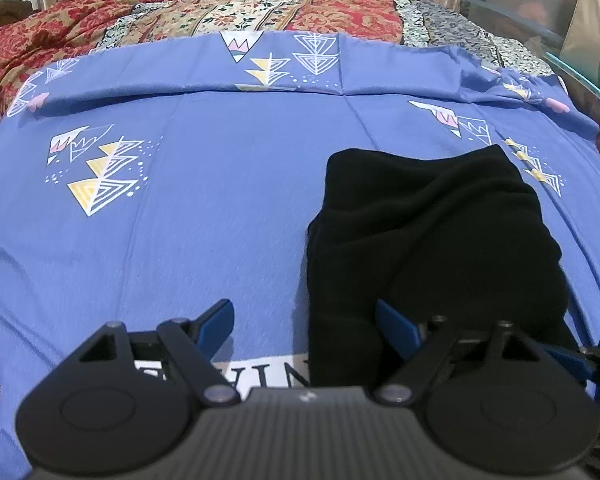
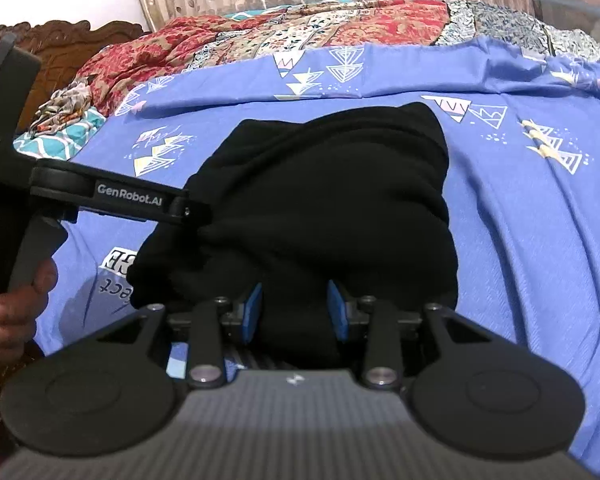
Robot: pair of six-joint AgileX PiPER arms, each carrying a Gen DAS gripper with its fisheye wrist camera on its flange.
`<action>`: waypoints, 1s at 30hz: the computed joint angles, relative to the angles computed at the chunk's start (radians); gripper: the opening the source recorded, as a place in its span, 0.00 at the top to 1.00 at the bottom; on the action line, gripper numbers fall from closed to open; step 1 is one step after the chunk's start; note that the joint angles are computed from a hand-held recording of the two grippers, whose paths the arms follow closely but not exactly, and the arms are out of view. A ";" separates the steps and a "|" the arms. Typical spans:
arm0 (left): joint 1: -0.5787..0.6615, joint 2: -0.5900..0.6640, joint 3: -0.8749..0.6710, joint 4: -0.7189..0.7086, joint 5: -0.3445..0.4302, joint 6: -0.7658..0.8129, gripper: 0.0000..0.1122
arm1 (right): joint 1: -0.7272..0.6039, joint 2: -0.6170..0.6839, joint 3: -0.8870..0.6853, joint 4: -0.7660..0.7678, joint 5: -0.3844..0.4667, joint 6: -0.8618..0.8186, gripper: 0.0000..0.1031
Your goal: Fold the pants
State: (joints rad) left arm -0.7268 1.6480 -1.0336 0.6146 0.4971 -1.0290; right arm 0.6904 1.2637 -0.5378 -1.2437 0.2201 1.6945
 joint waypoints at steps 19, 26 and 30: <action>-0.026 -0.048 0.025 -0.051 0.067 -0.014 0.27 | 0.011 -0.004 0.004 -0.015 0.014 0.015 0.61; -0.030 -0.044 0.033 -0.037 0.065 -0.030 0.25 | 0.013 -0.009 -0.001 0.020 0.022 -0.032 0.61; -0.016 -0.036 0.050 -0.030 0.039 -0.039 0.19 | 0.019 -0.045 0.001 0.074 0.017 -0.089 0.55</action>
